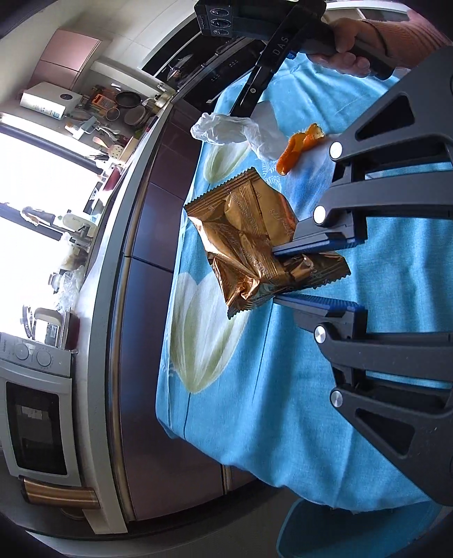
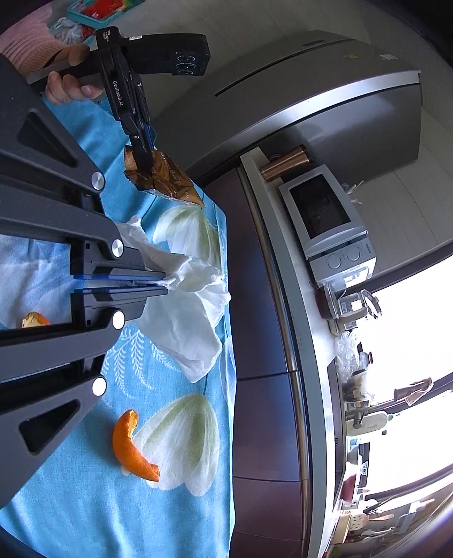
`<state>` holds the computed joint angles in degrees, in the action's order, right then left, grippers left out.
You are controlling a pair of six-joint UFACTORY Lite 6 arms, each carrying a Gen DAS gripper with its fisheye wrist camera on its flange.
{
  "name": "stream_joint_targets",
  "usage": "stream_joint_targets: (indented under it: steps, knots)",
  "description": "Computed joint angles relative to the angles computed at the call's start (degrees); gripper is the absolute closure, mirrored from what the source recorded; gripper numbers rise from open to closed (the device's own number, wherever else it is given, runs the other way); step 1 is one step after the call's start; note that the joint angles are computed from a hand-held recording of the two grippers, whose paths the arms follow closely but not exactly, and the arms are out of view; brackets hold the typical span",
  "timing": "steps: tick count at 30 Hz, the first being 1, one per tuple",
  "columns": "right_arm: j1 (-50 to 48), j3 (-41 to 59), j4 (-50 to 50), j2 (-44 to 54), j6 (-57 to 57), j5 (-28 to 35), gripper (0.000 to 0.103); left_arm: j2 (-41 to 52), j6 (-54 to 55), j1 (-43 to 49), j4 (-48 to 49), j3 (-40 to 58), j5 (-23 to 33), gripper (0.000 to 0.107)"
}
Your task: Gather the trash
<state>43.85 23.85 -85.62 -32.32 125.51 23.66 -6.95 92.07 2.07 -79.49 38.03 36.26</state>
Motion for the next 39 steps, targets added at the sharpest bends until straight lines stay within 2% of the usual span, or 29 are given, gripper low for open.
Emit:
stream_joint_targets:
  steps: [19, 28, 39]
  knots:
    - [13.38, 6.05, -14.96, 11.94, 20.47, 2.74, 0.101, -8.61, 3.88, 25.46, 8.79, -6.2, 15.71, 0.085]
    - [16.04, 9.53, -19.34, 17.57, 26.13, 2.84, 0.101, -7.61, 6.59, 33.84, 11.25, -6.84, 19.67, 0.085]
    - [17.73, 12.97, -23.93, 22.62, 31.06, 2.24, 0.101, -7.94, 9.32, 41.16, 12.95, -7.14, 21.96, 0.085]
